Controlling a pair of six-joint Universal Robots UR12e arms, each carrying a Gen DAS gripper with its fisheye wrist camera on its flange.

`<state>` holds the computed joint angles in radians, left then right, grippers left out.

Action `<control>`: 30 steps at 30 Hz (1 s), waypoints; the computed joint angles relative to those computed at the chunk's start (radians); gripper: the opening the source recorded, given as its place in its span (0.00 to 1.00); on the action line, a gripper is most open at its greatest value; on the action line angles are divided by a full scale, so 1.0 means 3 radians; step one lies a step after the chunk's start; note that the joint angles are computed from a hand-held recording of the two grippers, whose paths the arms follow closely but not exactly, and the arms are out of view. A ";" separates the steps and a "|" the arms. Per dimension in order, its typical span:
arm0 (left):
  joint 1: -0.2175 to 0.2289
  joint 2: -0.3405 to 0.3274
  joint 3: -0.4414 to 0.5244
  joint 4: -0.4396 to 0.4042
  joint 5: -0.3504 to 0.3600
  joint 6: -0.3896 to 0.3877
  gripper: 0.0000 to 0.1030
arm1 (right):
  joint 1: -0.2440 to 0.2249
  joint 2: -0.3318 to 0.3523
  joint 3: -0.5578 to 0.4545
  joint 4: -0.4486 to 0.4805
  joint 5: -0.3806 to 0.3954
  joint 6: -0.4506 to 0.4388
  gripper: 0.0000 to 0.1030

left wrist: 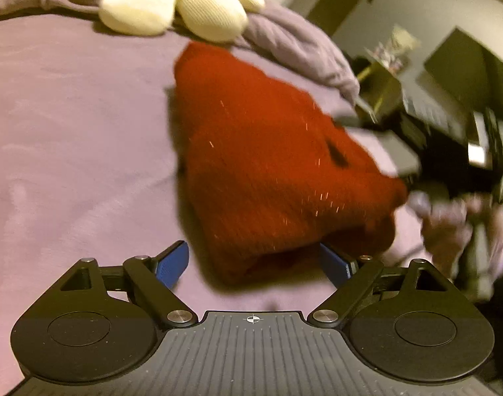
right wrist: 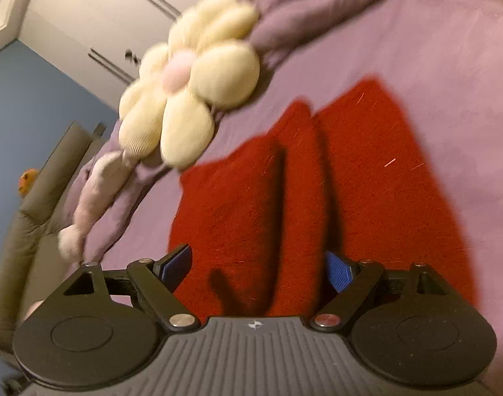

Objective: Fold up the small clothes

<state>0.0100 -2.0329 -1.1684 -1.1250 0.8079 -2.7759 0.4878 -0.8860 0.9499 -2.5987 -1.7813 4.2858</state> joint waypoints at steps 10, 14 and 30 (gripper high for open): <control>-0.0075 -0.0015 -0.0031 0.0149 0.0315 -0.0224 0.87 | 0.0200 0.0648 -0.1441 0.1523 -0.0893 -0.1441 0.19; -0.0054 0.0028 -0.0068 0.0219 0.0327 -0.0346 0.87 | 0.0384 0.0819 -0.1754 0.1510 -0.1849 -0.2248 0.18; -0.0073 0.0022 -0.0004 -0.0086 0.0259 -0.0306 0.88 | 0.0291 0.0342 -0.0706 0.1762 -0.2166 -0.1690 0.22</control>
